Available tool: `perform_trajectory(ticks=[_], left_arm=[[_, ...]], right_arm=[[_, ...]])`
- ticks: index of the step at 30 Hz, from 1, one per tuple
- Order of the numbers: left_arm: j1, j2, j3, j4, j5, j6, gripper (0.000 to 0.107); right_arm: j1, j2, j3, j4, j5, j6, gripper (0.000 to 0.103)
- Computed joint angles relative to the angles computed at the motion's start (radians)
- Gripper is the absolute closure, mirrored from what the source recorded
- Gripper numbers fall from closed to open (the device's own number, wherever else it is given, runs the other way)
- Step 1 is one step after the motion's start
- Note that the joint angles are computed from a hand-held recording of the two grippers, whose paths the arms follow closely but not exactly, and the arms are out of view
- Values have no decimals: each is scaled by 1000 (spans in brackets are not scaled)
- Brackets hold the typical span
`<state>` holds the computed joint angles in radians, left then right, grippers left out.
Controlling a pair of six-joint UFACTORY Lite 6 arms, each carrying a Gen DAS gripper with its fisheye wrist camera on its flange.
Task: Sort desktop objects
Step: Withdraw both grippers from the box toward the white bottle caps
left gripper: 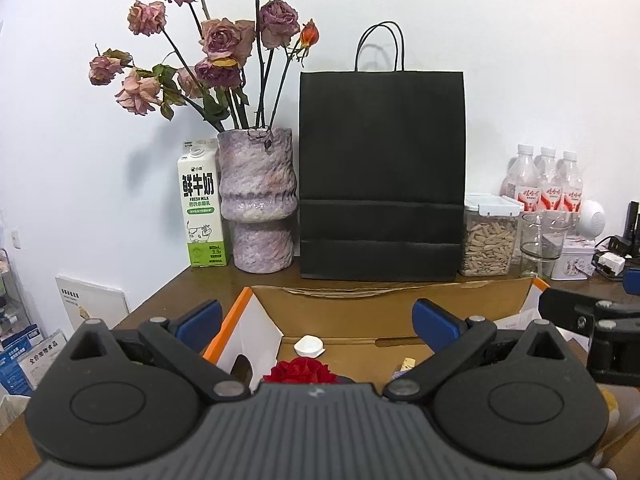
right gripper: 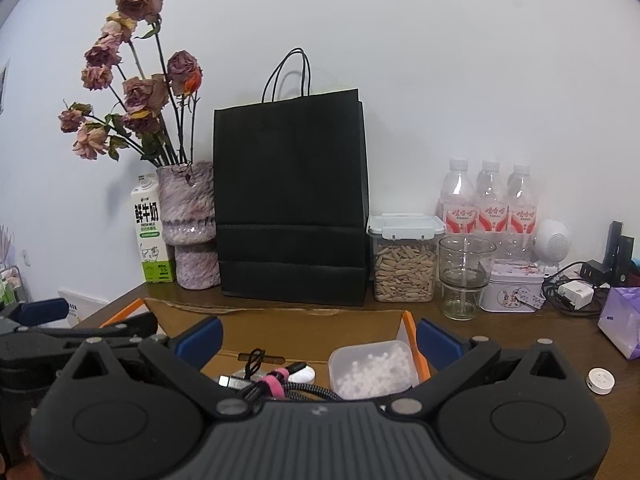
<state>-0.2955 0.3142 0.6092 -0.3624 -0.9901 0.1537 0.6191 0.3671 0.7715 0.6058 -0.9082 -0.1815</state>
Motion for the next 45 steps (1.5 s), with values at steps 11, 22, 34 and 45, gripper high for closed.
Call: perform_trajectory(ticks=[11,22,34,45], left_arm=[[0,-37,-174,57,-193,-56,4],[32,-105,-365,148,-313,-100,4],[147,-116,-542,314,-437,-116,4],[261,-132,-568,512,-335,-81,4]], right_arm=[[86,-26,-124,60,-90,-1,0],[205,-79,-294,164,-162,23,0],[292,-94,-406,212,-137,70,0],[332,-115,-447,215,-64,108,0]])
